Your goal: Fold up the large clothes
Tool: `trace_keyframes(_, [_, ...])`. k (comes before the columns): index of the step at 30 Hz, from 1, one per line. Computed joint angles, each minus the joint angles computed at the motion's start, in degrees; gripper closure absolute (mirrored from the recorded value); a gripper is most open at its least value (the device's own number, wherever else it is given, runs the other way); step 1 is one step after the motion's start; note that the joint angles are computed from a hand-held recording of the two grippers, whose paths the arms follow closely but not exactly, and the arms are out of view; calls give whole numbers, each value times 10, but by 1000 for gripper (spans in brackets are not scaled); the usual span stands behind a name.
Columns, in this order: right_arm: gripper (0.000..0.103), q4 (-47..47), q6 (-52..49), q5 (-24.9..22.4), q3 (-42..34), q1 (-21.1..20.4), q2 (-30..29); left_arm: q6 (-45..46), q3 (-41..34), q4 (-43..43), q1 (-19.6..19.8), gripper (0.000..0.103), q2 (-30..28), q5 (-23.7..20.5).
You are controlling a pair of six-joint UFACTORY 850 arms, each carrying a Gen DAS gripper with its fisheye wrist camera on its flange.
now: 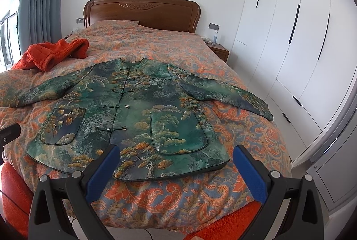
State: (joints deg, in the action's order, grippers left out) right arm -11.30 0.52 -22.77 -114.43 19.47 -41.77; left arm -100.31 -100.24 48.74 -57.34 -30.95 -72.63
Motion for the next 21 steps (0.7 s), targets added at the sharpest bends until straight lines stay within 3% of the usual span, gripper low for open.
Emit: trace_keyframes(21, [0, 20, -25, 58, 141, -1, 98, -67, 39, 26, -46, 0, 26, -13])
